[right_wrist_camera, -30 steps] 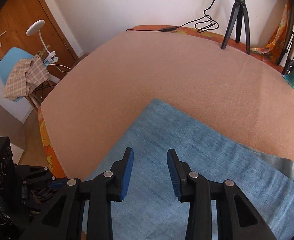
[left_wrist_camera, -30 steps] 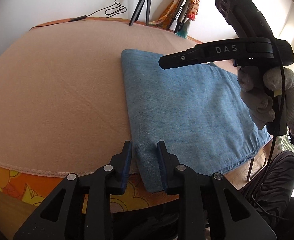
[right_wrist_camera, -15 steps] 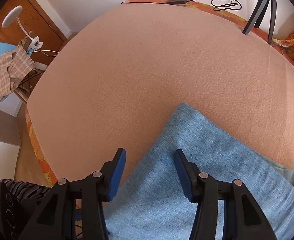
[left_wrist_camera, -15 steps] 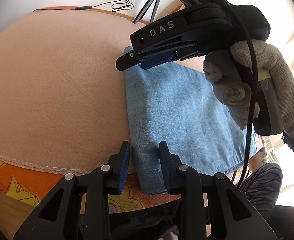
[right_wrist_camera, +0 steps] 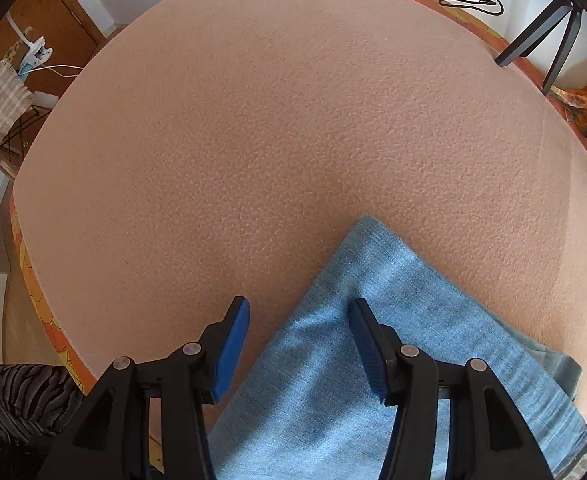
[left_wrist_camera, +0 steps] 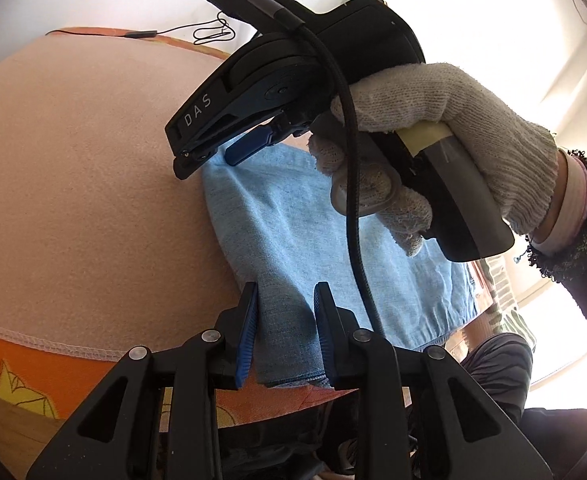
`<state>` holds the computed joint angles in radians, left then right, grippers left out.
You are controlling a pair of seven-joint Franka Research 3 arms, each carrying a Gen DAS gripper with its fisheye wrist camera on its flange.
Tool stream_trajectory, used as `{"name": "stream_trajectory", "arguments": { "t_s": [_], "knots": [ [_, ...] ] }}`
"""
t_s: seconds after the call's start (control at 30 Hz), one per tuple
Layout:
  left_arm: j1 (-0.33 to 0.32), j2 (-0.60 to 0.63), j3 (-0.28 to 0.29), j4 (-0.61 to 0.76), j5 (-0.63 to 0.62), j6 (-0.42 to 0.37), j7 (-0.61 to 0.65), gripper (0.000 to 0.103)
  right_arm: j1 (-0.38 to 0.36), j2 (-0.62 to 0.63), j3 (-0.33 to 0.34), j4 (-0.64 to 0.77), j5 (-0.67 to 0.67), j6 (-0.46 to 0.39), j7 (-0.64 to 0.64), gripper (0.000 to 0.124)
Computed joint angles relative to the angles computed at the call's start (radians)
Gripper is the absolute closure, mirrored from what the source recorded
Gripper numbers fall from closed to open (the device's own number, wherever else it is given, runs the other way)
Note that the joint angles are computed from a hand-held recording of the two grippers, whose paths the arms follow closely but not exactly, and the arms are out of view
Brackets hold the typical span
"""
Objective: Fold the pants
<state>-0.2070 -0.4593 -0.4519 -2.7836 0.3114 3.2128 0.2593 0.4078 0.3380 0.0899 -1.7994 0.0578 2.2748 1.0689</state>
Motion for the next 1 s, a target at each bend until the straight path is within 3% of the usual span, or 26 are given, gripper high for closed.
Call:
{"name": "stream_trajectory", "arguments": {
  "t_s": [0.1, 0.2, 0.37, 0.47, 0.53, 0.57, 0.67, 0.73, 0.77, 0.8, 0.9, 0.93, 1.0],
  "knots": [
    [0.016, 0.005, -0.015, 0.015, 0.012, -0.020, 0.007, 0.079, -0.002, -0.002, -0.007, -0.008, -0.019, 0.029, -0.004, 0.091],
    [-0.010, 0.011, 0.010, 0.017, 0.012, -0.039, 0.008, 0.079, -0.030, 0.000, 0.002, -0.004, 0.038, 0.029, -0.037, 0.105],
    [-0.063, 0.026, 0.070, 0.015, -0.008, -0.089, 0.004, 0.075, -0.077, -0.014, 0.014, -0.018, 0.162, 0.037, -0.095, 0.117],
    [-0.092, 0.050, 0.110, -0.001, -0.032, -0.038, -0.003, 0.076, -0.109, -0.019, 0.019, -0.008, 0.249, 0.010, -0.129, 0.120],
    [-0.067, 0.058, 0.088, -0.006, -0.031, -0.004, -0.009, 0.081, -0.126, -0.026, 0.018, -0.007, 0.292, -0.010, -0.150, 0.120],
    [-0.049, 0.058, 0.070, -0.007, -0.028, 0.008, -0.009, 0.088, -0.130, -0.020, 0.016, 0.006, 0.302, -0.023, -0.156, 0.120],
    [0.029, 0.030, -0.019, 0.001, -0.005, 0.000, -0.009, 0.092, -0.137, -0.019, 0.012, 0.024, 0.312, -0.051, -0.182, 0.117],
    [0.056, 0.014, -0.052, 0.012, 0.014, -0.019, -0.007, 0.093, -0.132, -0.011, 0.004, 0.046, 0.298, -0.074, -0.167, 0.103],
    [0.063, 0.009, -0.062, 0.015, 0.023, -0.026, -0.009, 0.093, -0.128, -0.021, 0.002, 0.039, 0.291, -0.071, -0.157, 0.085],
    [0.068, 0.007, -0.067, 0.018, 0.030, -0.028, -0.012, 0.093, -0.123, -0.024, -0.002, 0.039, 0.276, -0.064, -0.152, 0.082],
    [0.074, 0.001, -0.071, 0.017, 0.043, -0.020, -0.022, 0.093, -0.103, -0.011, -0.005, 0.067, 0.214, -0.113, -0.138, 0.082],
    [0.095, 0.006, -0.099, 0.032, 0.048, -0.024, -0.033, 0.093, -0.089, -0.010, -0.002, 0.065, 0.196, -0.115, -0.124, 0.082],
    [0.097, 0.001, -0.103, 0.036, 0.061, -0.028, -0.035, 0.093, -0.066, -0.020, -0.003, 0.044, 0.147, -0.090, -0.110, 0.080]
  ]
}}
